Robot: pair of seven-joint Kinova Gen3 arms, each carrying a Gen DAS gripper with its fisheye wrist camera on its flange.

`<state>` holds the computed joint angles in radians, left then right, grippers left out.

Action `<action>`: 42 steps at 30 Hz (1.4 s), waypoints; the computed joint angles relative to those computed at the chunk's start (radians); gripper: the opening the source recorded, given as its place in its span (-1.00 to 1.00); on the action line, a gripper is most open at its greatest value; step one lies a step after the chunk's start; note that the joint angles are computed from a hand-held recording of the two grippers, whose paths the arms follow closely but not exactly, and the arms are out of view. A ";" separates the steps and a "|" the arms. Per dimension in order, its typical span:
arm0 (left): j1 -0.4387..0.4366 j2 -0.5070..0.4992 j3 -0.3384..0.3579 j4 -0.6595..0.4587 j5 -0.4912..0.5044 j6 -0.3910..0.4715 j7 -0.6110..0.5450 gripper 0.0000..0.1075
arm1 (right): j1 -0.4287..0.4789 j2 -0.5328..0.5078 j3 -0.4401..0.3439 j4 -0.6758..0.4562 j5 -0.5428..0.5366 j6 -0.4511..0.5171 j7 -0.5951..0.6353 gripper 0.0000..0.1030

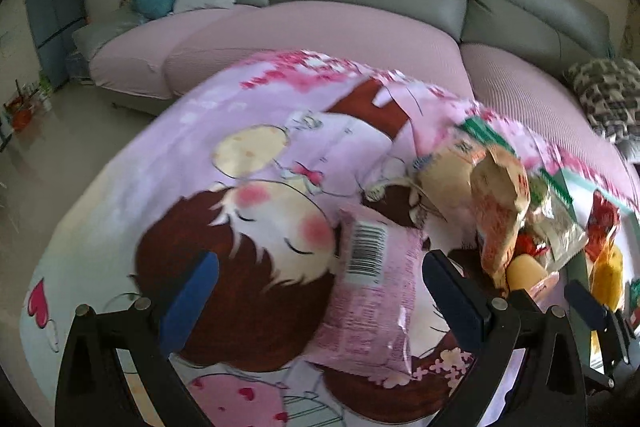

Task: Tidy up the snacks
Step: 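Grasp the pink barcode packet with the left gripper while the right reaches the orange jelly cup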

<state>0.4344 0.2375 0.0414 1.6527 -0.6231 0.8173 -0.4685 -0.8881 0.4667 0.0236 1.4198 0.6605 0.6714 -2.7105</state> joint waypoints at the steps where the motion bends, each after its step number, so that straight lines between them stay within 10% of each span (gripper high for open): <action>1: -0.006 0.011 0.006 -0.010 0.016 0.005 -0.018 0.89 | 0.002 0.001 -0.002 0.001 -0.001 -0.003 0.004 0.58; 16: -0.041 0.044 -0.003 -0.025 0.182 -0.037 -0.140 0.86 | 0.012 0.022 0.003 -0.014 -0.045 0.001 0.038 0.22; 26: -0.051 0.040 -0.001 -0.027 0.229 -0.045 -0.191 -0.16 | 0.022 0.006 0.010 0.013 -0.041 -0.020 0.001 -0.05; 42: -0.012 -0.041 -0.002 -0.003 0.108 -0.048 -0.085 -0.23 | -0.017 -0.053 0.021 0.046 0.055 -0.017 -0.059 -0.06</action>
<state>0.4224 0.1962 0.0392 1.6497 -0.5153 0.7696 -0.5536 -0.9048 0.4137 0.0448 1.4653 0.7156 0.6541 -2.7700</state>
